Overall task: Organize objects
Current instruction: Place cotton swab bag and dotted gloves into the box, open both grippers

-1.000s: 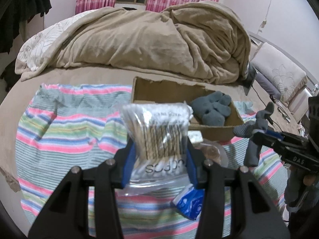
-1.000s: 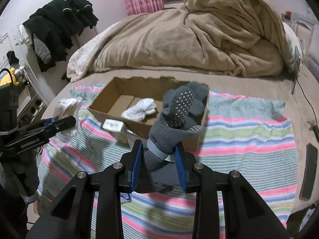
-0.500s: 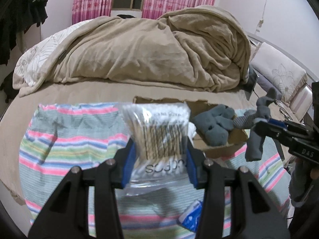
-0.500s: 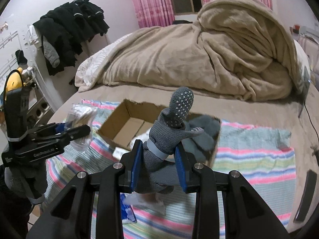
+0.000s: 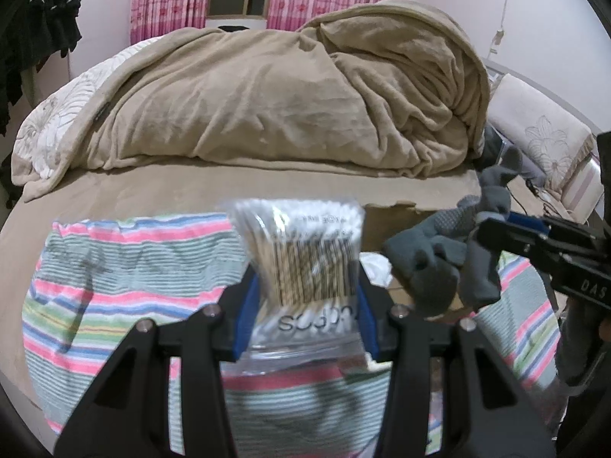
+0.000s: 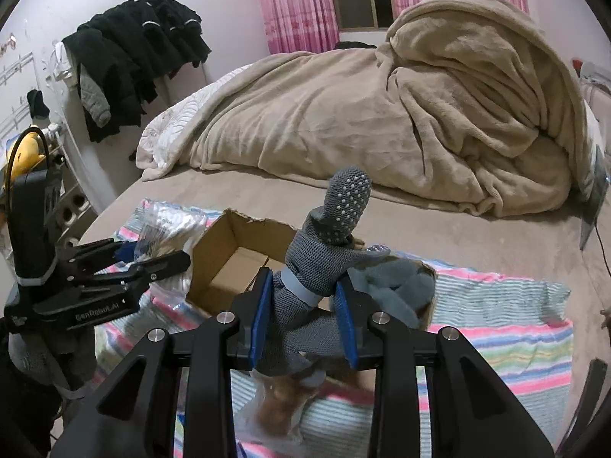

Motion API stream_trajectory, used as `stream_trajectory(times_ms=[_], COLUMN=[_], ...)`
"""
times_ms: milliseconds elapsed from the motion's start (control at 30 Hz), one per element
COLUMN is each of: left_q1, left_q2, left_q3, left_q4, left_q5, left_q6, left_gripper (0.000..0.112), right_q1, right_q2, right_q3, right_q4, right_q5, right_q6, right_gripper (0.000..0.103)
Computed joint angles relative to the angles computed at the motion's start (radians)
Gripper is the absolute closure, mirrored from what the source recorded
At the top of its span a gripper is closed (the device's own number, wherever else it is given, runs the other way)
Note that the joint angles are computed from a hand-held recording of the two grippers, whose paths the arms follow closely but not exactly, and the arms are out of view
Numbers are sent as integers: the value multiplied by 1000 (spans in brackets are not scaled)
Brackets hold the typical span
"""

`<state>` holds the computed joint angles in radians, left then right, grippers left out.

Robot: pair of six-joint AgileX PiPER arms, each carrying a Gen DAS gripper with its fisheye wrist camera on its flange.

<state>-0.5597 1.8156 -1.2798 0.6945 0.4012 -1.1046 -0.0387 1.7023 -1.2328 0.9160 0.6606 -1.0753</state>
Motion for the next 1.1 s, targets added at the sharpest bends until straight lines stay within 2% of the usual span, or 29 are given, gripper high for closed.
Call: stream_trajectory(times_ms=[167,267,367,500,700,767,1000,1067,1100], left_q1=[26,51,62,73,56,52,41,32,29], left_q2=[59,91,129,175,187,178,124,101,81], left_q3=[-48,-70,-103,-141,-157,-144,-82,-63,-41], left_q4=[-80,-243,-374,-479,-408,-386,-344,-276,-245], left_q5=[-17,-50,-40,-9,32,23,-11,-7,-20], left_q6=[81,238,376,476,414,385,306,223,181], left_gripper=[66,66,66,65,65,59,53,42,42], right_q1=[34,52,72,90,108,107,87,71,63], right_q2=[72,111,158,220,269,267,223,194,178], right_q3=[-33,-43,-61,-83,-97,-98,-89,-76,-66], right_q4=[-23,-31,-68,-109,-118,-112,-86,-68,-64], right_q5=[-24,-27,-33,-35,-30,-24,8,16,18], right_q6=[22,28,66,125,155,159,146,135,131], right_gripper=[69,69,69,69,68,67,43,38,37])
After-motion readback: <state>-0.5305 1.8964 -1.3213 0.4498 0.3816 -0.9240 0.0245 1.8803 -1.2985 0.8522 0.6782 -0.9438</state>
